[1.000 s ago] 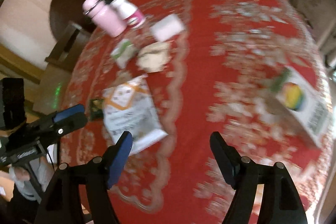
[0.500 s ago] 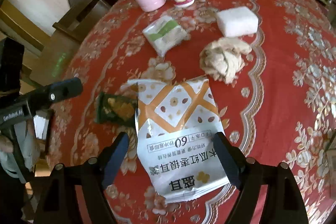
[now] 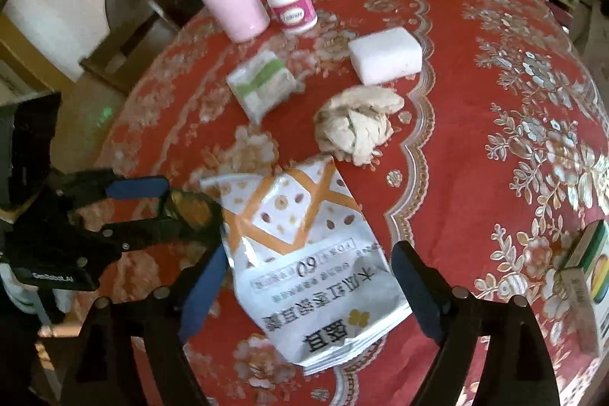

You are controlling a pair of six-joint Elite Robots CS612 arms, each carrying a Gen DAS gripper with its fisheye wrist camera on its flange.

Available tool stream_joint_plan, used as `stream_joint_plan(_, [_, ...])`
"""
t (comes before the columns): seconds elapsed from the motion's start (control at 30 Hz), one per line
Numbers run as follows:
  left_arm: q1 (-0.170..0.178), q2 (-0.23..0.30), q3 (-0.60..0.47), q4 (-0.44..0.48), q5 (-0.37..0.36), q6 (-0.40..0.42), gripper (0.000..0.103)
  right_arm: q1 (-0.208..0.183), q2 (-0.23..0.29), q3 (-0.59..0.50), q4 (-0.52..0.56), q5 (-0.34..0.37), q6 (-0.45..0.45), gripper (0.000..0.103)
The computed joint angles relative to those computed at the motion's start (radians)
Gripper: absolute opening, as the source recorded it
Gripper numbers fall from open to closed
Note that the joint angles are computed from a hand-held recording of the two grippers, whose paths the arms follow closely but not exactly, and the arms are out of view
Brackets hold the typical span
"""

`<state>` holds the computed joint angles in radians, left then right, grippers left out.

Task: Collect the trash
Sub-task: 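Grasp the dark green snack packet with the left tool while the right tool grasps the white-orange snack bag, then carry both wrappers over the bucket and open both tools to drop them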

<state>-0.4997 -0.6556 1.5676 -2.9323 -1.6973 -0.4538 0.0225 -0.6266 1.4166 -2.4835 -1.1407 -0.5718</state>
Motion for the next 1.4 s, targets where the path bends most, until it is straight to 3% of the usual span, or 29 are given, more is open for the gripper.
stream_joint_plan(0.1, [-0.009,0.001,-0.004,0.027,0.021,0.021,0.06,0.001,0.01,-0.012,0.023,-0.009,-0.016,0.087])
stream_joint_plan(0.2, [-0.011,0.005,-0.003,0.04,0.022,-0.024,0.056,-0.006,0.012,0.002,-0.026,0.016,0.014,0.082])
stream_joint_plan(0.27, [-0.014,0.007,0.006,0.017,0.031,-0.067,0.039,-0.007,0.011,0.014,-0.065,0.012,0.025,0.077])
stream_joint_plan(0.33, [-0.018,0.005,0.014,0.005,0.054,-0.118,0.037,-0.009,0.006,0.027,-0.096,-0.004,0.027,0.067])
stream_joint_plan(0.4, [-0.015,0.008,0.013,-0.011,0.033,-0.163,0.027,-0.018,0.002,0.032,-0.093,0.004,0.046,0.05])
stream_joint_plan(0.53, [-0.026,0.004,0.022,-0.034,0.054,-0.216,0.014,-0.038,-0.01,0.043,-0.083,0.035,0.072,0.042])
stream_joint_plan(0.9, [-0.068,-0.004,0.017,-0.118,0.067,-0.287,0.011,-0.089,-0.061,0.12,-0.125,0.104,0.074,0.038])
stream_joint_plan(1.17, [-0.106,0.013,-0.05,-0.091,0.088,-0.281,0.011,-0.141,-0.1,0.172,-0.169,0.14,0.091,0.038])
stream_joint_plan(1.4, [-0.15,0.042,-0.145,-0.051,0.088,-0.236,0.011,-0.213,-0.133,0.214,-0.219,0.144,0.126,0.038])
